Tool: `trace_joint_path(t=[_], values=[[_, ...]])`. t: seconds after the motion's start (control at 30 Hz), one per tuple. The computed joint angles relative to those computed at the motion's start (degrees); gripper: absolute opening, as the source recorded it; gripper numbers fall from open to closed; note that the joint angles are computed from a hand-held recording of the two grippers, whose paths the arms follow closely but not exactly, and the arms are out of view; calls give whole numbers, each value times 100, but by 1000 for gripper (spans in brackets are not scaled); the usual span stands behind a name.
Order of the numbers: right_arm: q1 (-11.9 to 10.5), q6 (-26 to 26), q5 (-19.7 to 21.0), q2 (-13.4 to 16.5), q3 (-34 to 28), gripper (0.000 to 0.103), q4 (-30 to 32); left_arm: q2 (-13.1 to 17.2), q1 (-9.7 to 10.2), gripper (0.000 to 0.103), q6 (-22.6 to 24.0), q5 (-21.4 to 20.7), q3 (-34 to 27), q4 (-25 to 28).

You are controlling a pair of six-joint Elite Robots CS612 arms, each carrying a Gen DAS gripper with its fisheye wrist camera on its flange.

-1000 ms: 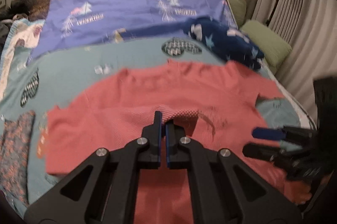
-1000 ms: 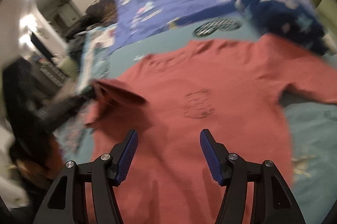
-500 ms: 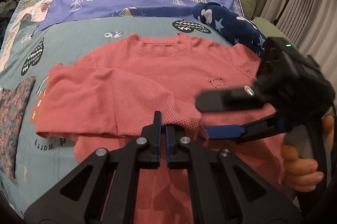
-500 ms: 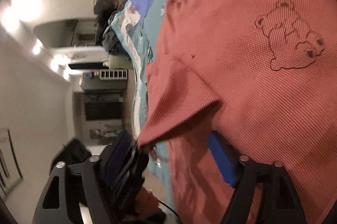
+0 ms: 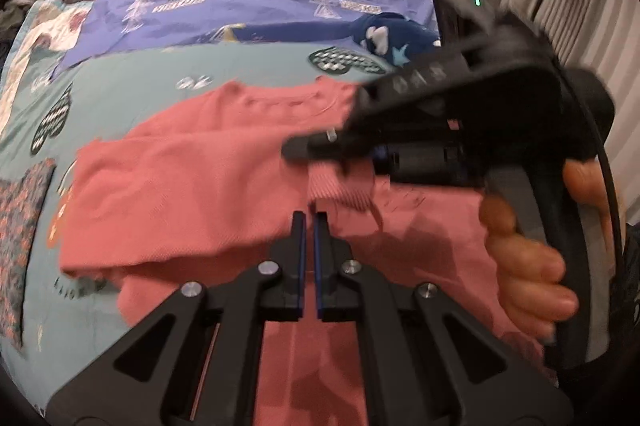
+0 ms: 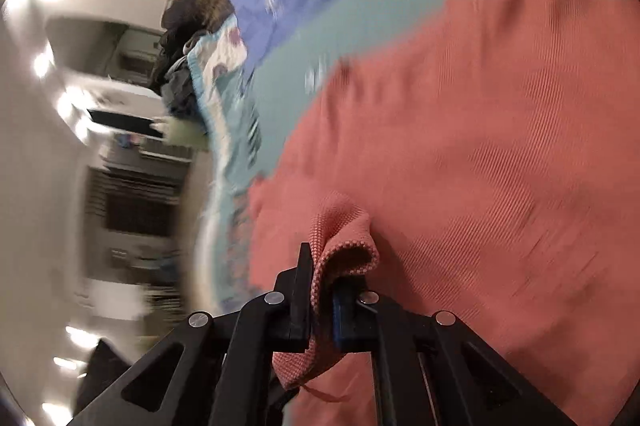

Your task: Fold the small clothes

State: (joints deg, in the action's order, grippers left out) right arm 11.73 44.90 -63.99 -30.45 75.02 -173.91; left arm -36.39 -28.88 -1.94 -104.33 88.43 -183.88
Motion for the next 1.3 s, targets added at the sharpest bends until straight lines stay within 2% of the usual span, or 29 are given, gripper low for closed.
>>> trace_joint_path(t=[0.03,0.1,0.2,0.4,0.47,0.6,0.73,0.8,0.83,0.9,0.97,1.0,1.03,1.1,1.17,1.2,1.23,1.27,1.3], values=[[-3,-277,-333,-90,24,6,61,16,-43,4,30,34,-39,-10],[-47,-666,-598,-209,57,6,179,61,-134,4,127,34,-138,2],[-154,-717,-798,-335,214,6,134,98,-243,4,262,-24,-229,100],[-379,-561,-918,-395,553,6,-46,47,-302,5,559,-100,-150,91],[-417,-561,-808,-361,560,7,5,-2,-296,10,644,-24,-53,26],[-435,-620,-895,-342,614,7,202,-40,-164,19,526,196,-1,-98],[-487,-484,-784,-372,749,7,71,23,122,20,-147,838,-120,-142],[-504,-489,-851,-419,841,10,35,109,284,21,-552,1282,-290,52],[-504,-495,-942,-460,894,14,67,155,371,21,-714,1355,-385,216],[-520,-411,-992,-522,998,25,78,270,559,21,-1015,1180,-646,735],[-558,-323,-792,-557,1122,41,-48,389,682,21,-1071,771,-874,1087],[-569,-320,-672,-560,1166,44,-113,471,743,21,-1077,523,-1019,1269],[-578,-358,-555,-569,1203,49,-120,550,790,28,-1057,292,-1172,1488],[-593,-425,-282,-554,1207,53,-67,677,811,39,-1157,137,-1378,1779],[-613,-374,-19,-487,1152,57,-74,779,811,39,-1205,9,-1521,1943],[-610,-303,36,-441,1101,57,-67,828,805,39,-1229,-46,-1581,1951],[-592,-293,-16,-400,1036,57,-25,858,807,30,-1247,-43,-1593,1818],[-566,-392,-116,-376,967,50,84,873,817,16,-1217,-152,-1598,1702],[-544,-520,-191,-371,912,20,223,859,825,4,-1256,-270,-1593,1689]])
